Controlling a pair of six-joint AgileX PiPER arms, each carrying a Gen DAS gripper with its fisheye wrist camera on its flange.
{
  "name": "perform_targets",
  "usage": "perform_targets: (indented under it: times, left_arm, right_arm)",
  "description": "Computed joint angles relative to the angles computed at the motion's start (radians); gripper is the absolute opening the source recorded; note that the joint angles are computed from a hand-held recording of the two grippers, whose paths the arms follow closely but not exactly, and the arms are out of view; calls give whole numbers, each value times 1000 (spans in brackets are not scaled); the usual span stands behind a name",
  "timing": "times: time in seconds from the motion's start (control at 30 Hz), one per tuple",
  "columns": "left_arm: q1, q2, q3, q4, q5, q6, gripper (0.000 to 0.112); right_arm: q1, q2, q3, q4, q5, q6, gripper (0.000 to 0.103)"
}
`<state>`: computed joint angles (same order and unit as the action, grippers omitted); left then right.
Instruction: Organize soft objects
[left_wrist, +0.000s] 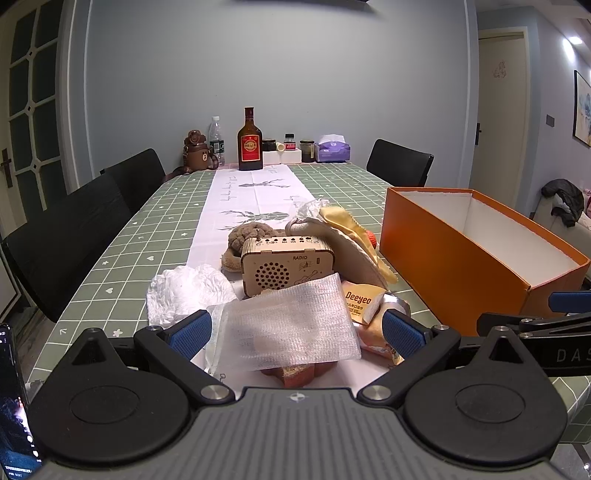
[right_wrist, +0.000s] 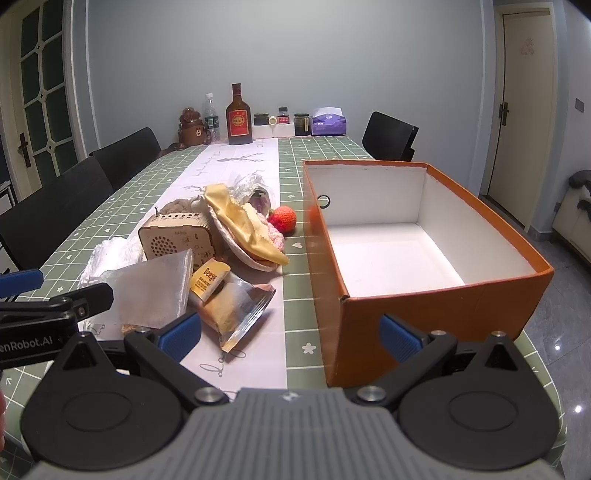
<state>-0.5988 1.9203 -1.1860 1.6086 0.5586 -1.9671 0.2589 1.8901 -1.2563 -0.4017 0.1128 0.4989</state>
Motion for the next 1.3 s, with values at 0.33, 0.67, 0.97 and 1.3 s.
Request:
perform_targets:
  times: [0.33,0.67,0.97,1.3]
  left_arm:
    - [3,0,3,6,-4,-5,103]
    - [7,0,-1,-2,-9,8,103]
    - [10,8,-15,-19,-13,27,103]
    - [11,8,-15,-18,-14,27,103]
  right_arm:
    - [1,4,-8,-9,4,8,100]
    - [4,10,-22,43,15,-47,100]
    - [5,16,-27,78,18,-87,100]
    - [4,18,-27,104,19,-114,100]
